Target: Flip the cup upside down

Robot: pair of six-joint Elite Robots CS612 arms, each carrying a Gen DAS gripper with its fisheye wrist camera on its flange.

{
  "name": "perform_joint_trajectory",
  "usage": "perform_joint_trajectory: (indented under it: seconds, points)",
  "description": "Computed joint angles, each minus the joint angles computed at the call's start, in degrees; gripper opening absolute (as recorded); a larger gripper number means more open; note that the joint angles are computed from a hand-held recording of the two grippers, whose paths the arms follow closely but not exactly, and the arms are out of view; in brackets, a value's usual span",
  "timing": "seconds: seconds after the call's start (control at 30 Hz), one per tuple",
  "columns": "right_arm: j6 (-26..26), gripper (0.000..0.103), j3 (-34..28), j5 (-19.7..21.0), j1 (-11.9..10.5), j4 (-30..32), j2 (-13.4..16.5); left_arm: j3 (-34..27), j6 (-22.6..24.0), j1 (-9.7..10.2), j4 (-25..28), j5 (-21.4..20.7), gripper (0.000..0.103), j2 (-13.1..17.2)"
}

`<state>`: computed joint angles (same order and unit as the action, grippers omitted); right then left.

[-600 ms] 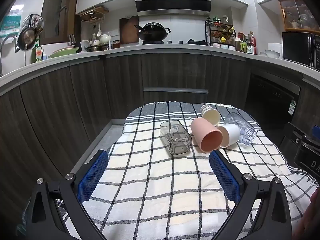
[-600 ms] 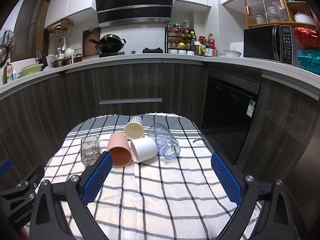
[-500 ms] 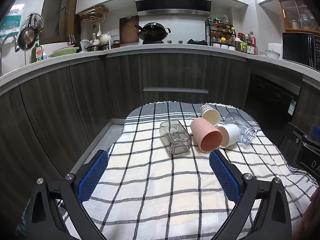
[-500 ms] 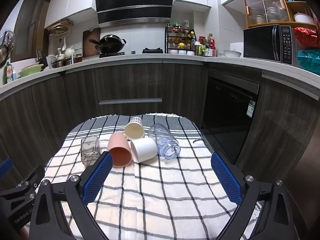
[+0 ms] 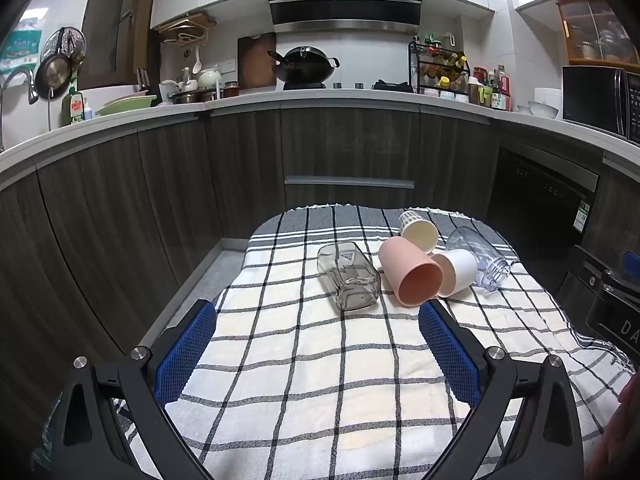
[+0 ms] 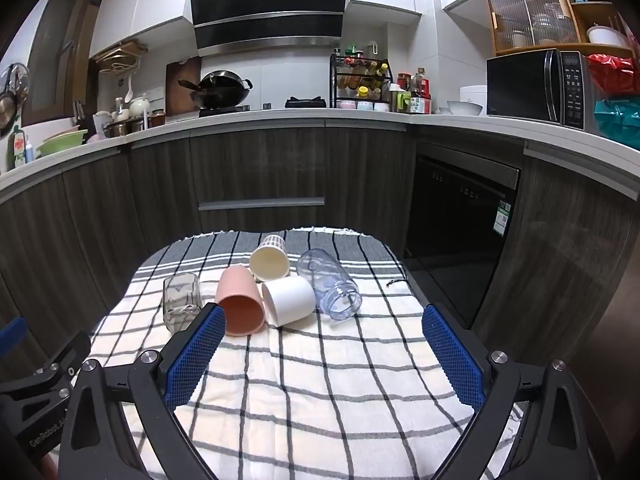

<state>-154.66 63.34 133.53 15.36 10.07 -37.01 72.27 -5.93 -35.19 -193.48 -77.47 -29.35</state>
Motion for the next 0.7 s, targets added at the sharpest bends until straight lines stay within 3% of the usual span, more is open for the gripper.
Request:
perform_joint_trajectory:
  seconds: [0.7]
  points:
    - [0.36, 0.099, -0.33, -0.05, 0.13, 0.53, 0.02, -0.08, -0.31, 0.07, 0.18, -0.05, 0.103, -0.06]
